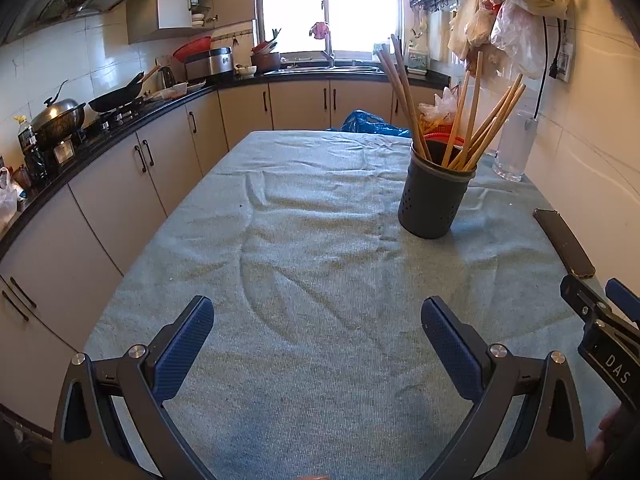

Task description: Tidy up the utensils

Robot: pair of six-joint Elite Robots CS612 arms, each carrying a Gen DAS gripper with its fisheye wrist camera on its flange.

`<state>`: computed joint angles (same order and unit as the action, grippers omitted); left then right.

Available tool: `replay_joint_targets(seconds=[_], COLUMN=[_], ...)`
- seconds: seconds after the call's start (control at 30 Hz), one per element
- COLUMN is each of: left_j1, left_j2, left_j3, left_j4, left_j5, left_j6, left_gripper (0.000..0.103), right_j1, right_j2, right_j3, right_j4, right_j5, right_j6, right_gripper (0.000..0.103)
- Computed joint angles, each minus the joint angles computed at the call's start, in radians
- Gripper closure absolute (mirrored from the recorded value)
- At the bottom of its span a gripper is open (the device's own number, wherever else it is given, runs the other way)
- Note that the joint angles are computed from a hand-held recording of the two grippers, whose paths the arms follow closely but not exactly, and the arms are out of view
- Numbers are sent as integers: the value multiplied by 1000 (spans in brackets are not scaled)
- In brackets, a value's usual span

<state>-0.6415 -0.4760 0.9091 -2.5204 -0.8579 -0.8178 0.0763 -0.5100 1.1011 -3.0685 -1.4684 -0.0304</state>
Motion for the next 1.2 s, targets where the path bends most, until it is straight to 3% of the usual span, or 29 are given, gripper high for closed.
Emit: replay_joint_targets(seconds=[1.2], left_j1=[-19], left_j2=[-32], left_j3=[58], left_j4=[-48], left_j5=[-7], left_j6=[11], left_gripper=[0], right_j1=[-4], right_j2=[-32], right_j3=[71], right_j4=[-97], right_j5=[30], right_j6=[1], right_gripper=[16])
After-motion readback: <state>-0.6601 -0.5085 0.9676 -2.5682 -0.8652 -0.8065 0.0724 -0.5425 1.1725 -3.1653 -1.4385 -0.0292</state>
